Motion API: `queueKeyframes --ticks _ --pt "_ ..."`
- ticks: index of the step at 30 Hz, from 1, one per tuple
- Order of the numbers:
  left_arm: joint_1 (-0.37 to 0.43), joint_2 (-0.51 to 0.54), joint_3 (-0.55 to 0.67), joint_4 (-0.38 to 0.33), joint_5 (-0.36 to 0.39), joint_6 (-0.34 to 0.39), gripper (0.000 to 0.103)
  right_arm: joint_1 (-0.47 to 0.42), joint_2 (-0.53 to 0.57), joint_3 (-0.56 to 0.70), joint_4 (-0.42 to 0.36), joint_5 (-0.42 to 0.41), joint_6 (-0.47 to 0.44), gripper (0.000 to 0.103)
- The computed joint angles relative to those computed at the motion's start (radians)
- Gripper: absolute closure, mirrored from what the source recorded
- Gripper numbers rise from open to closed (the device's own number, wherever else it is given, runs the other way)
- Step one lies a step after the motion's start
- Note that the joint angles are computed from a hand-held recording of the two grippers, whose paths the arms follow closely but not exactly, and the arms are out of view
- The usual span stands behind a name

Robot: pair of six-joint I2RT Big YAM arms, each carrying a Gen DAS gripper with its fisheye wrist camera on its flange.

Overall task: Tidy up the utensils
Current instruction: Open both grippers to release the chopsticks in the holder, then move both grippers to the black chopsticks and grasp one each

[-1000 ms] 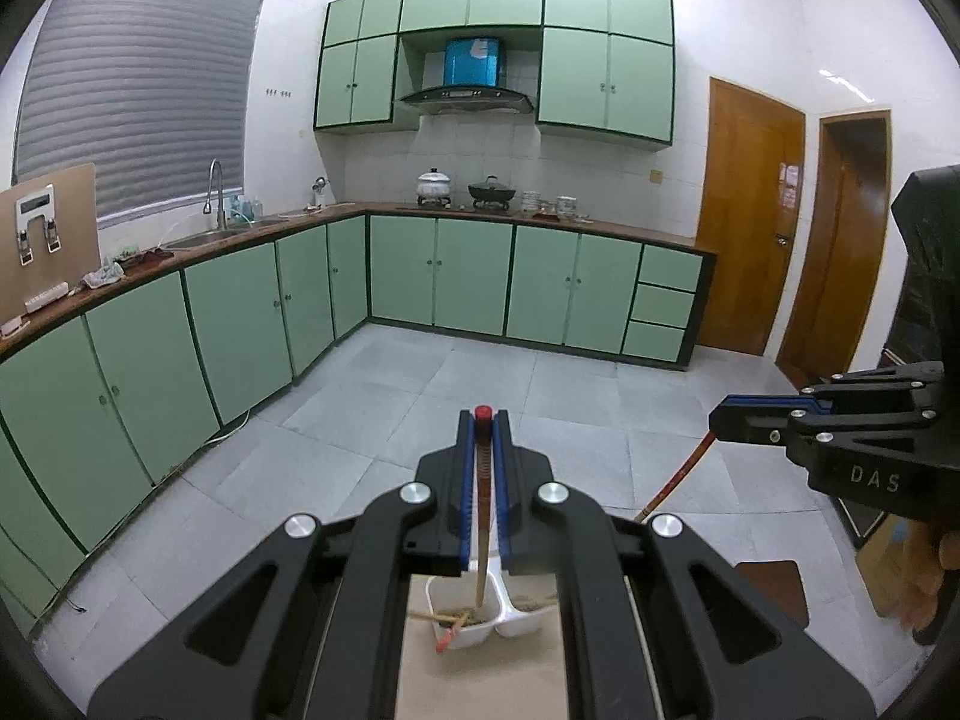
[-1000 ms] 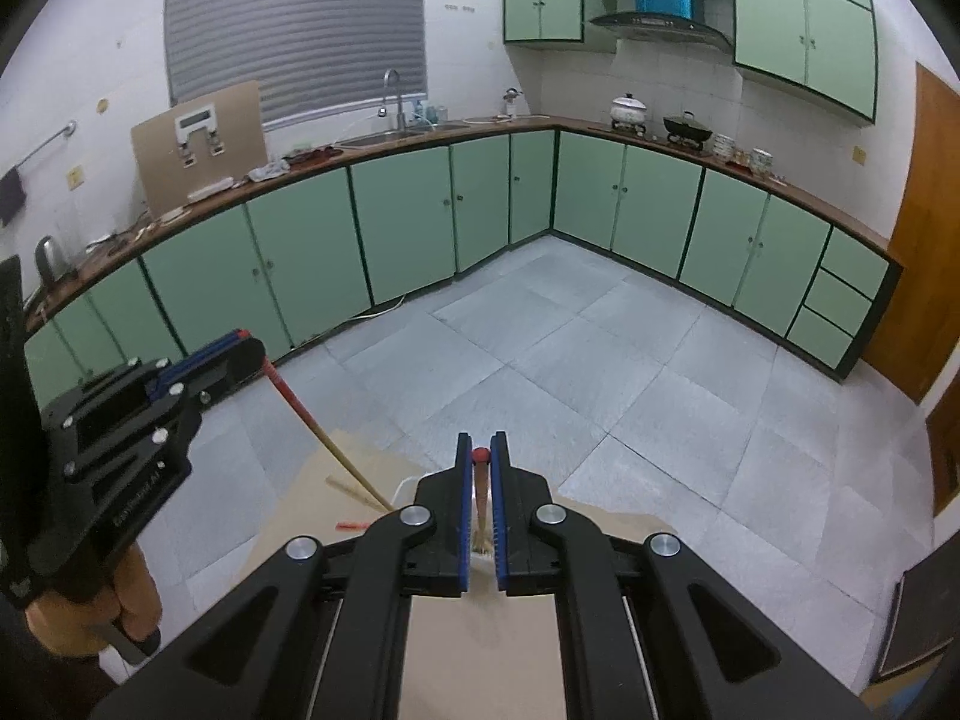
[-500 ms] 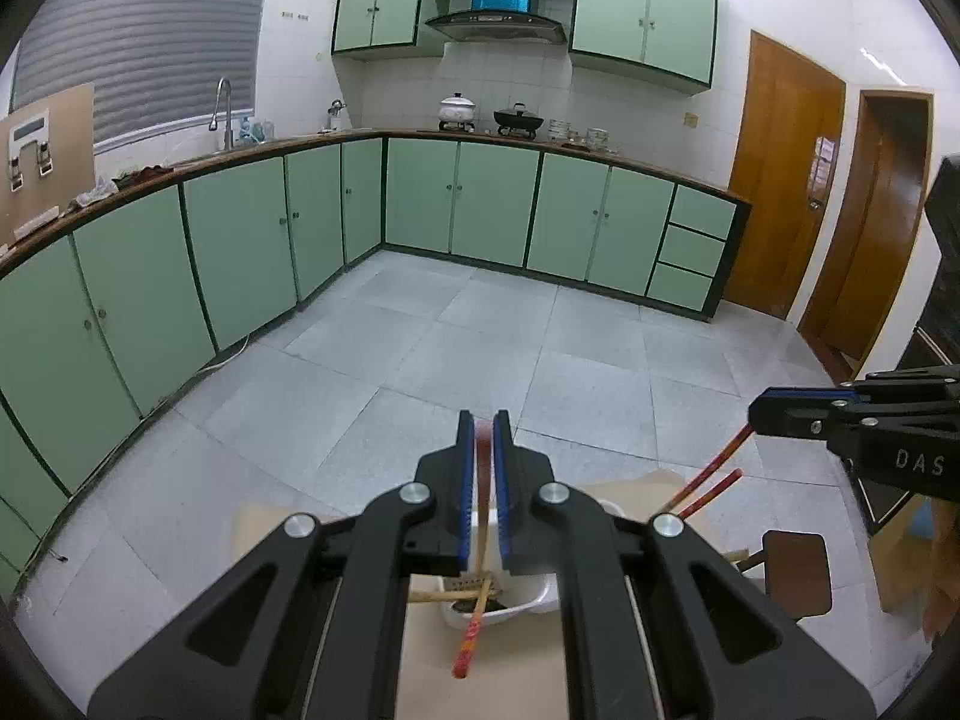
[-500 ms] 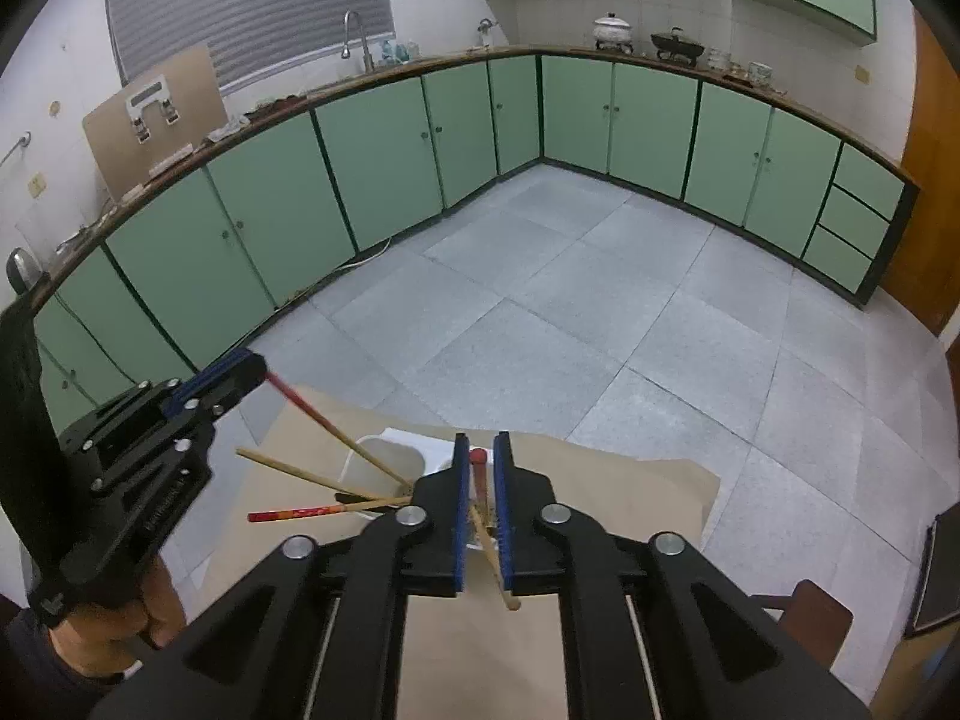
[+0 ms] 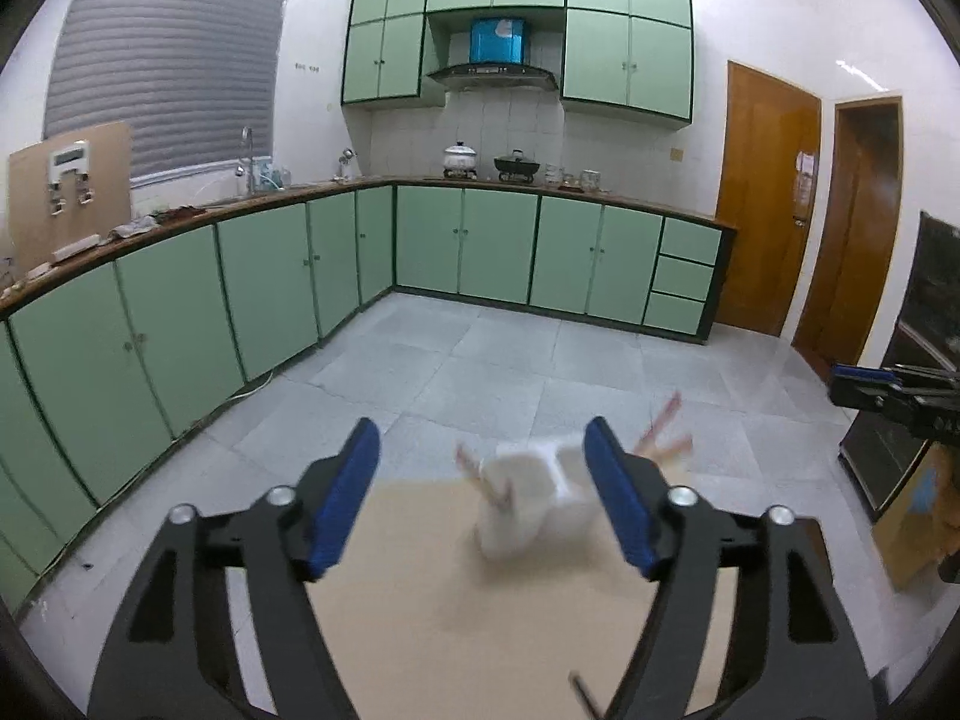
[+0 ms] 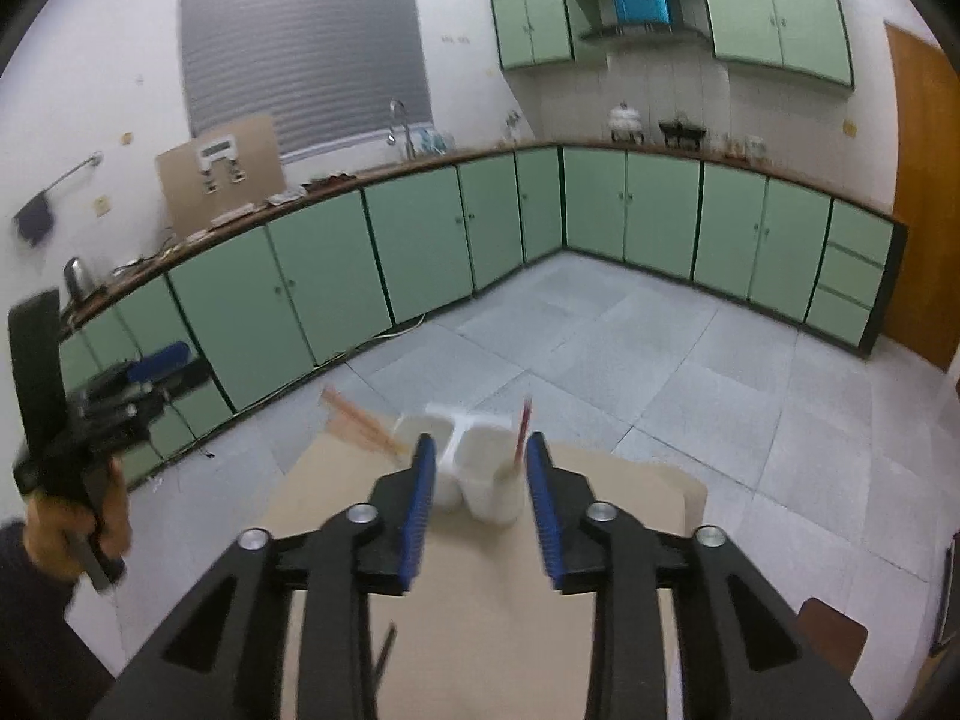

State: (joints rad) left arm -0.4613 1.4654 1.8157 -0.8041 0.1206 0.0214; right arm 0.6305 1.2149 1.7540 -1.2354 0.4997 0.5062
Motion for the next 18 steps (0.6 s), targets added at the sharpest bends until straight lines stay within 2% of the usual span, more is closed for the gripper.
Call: queueKeyframes --ticks 2,3,5,8,10,13,18 --pt "-0.002 -0.136 -0.212 0.083 -0.008 0.012 0.028 0.127 -0.086 -0.168 0.034 0.111 0.051 0.068" --pt "-0.003 -0.203 -0.318 0.118 -0.011 0.001 0.027 0.209 -0.122 -0.262 0.039 0.17 0.112 0.068" --pt "-0.006 -0.32 -0.496 0.16 -0.021 -0.026 0.027 0.33 -0.153 -0.387 0.037 0.225 0.255 0.068" --pt "-0.019 -0.482 -0.728 0.209 -0.061 -0.06 0.027 0.531 -0.125 -0.563 0.02 0.268 0.532 0.068" --pt "-0.032 -0.573 -0.84 0.226 -0.106 -0.073 0.027 0.626 -0.061 -0.605 0.024 0.28 0.633 0.068" --pt "-0.032 -0.683 -0.95 0.189 -0.12 -0.123 0.027 0.69 0.018 -0.609 0.047 0.26 0.68 0.068" --pt "-0.02 -0.786 -1.018 0.136 -0.117 -0.194 0.027 0.683 0.095 -0.575 0.101 0.254 0.617 0.068"
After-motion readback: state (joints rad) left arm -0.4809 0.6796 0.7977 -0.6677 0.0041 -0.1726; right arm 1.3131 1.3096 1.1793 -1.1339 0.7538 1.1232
